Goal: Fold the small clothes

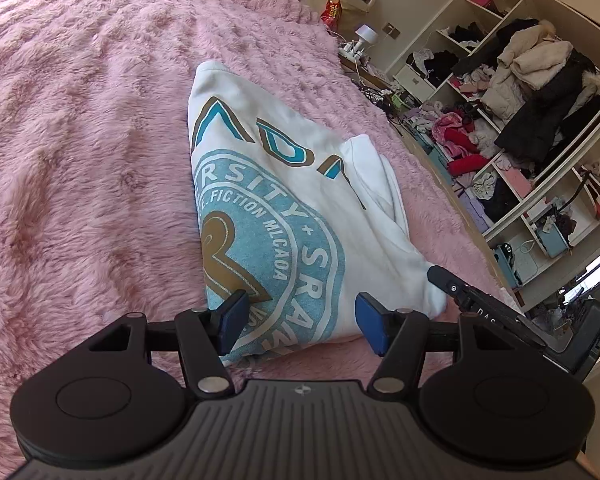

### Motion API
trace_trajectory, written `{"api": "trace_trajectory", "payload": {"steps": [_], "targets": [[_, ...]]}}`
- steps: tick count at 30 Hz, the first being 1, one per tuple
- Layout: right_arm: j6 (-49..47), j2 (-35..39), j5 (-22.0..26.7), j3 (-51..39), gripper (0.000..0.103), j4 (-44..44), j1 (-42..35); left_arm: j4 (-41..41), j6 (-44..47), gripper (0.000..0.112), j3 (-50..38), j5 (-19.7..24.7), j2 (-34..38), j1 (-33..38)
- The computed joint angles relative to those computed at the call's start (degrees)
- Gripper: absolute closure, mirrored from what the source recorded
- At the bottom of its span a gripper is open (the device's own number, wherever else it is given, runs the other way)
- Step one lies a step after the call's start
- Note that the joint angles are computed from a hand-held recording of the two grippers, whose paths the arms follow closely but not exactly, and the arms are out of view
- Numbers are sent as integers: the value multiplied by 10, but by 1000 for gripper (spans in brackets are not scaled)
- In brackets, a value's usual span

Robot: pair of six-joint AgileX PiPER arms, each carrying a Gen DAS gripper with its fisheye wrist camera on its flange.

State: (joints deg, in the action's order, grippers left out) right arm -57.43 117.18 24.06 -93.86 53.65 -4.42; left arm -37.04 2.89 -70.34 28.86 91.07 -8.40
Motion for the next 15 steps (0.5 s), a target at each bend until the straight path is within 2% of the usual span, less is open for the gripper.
{"api": "trace_trajectory", "payload": {"steps": [2, 4, 6, 8, 9, 11, 13, 15], "targets": [[29, 7, 16, -23, 103, -25, -9, -27, 16, 41, 2, 2, 10, 6], [82, 27, 41, -49, 103, -82, -11, -20, 13, 41, 0, 4, 22, 3], [91, 45, 41, -53, 103, -123, -4, -17, 13, 41, 8, -6, 23, -4], [69, 48, 44, -46, 98, -100, -7, -18, 10, 40, 9, -7, 19, -6], [60, 44, 36, -39, 89, -88, -8, -29, 17, 40, 8, -7, 15, -4], [54, 35, 31, -35, 77, -63, -14, -87, 74, 40, 26, -19, 2, 1], [16, 38, 52, -52, 78, -6, -27, -95, 88, 40, 27, -36, -5, -4], [28, 65, 86, -119, 77, 0, -30, -96, 99, 40, 24, -50, -3, -10]]}}
